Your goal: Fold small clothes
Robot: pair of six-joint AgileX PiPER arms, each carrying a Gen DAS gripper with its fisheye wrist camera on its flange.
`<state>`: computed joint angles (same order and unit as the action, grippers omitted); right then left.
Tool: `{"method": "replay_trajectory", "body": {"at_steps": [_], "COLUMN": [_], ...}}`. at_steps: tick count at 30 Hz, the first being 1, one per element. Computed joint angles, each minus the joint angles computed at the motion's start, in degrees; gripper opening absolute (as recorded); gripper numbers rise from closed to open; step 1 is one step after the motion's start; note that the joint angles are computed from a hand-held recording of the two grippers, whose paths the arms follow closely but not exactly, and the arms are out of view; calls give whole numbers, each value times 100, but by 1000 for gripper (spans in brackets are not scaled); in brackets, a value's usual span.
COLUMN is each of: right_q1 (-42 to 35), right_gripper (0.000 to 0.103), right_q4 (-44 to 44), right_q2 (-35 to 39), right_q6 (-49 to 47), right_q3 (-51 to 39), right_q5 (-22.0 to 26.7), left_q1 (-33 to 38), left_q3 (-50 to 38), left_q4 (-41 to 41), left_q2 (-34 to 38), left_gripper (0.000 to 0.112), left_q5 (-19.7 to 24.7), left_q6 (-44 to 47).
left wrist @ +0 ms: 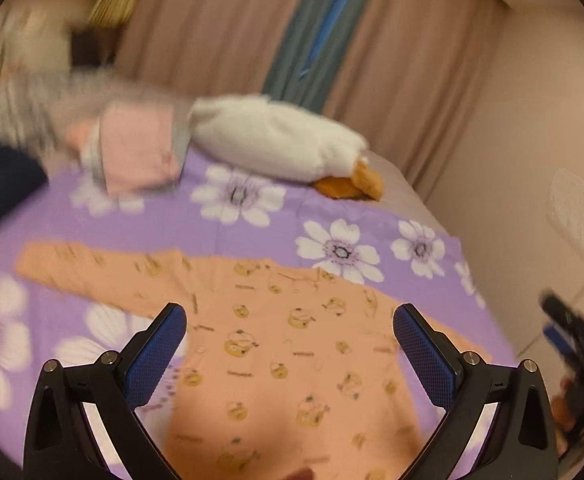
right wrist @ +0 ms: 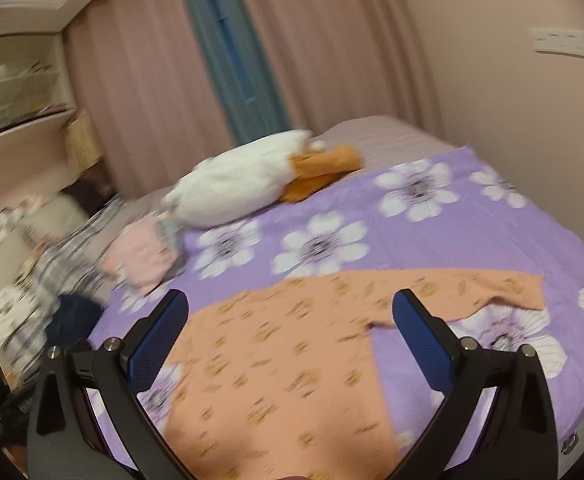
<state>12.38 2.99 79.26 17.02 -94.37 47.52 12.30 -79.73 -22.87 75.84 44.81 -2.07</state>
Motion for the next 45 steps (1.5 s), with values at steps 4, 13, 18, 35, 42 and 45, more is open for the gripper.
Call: {"method": "replay_trajectory", "body": {"at_steps": [4, 13, 18, 35, 42, 45], "right_q1": [-443, -2472, -3049, -4388, -4781, -4790], "right_gripper": [102, 95, 88, 29, 9, 7], "right_q4": [-777, 673, 635, 3032, 3977, 4481], "right_q2": [453, 2344, 2920, 3368, 3531, 3417], "right_q6": [419, -142, 347, -716, -1230, -1668], "right_q3": [13, -701, -771, -219, -202, -112], "right_q5": [-482, -279, 138, -207, 143, 273], "left_q1": [862, 1211, 1326, 1300, 1131, 1017], "left_q3": [9, -906, -774, -406, -485, -615], "left_q4": [-1586, -1497, -2708, -2890, -2524, -2203], "left_q2": [1141, 3254, 3349, 3459, 3384, 3385], "left_gripper": [101, 66, 53, 15, 15, 15], "left_q5": [-5, 1444, 2036, 1208, 1046, 1007], "left_q6": [1002, 399, 1685, 1197, 1143, 1171]}}
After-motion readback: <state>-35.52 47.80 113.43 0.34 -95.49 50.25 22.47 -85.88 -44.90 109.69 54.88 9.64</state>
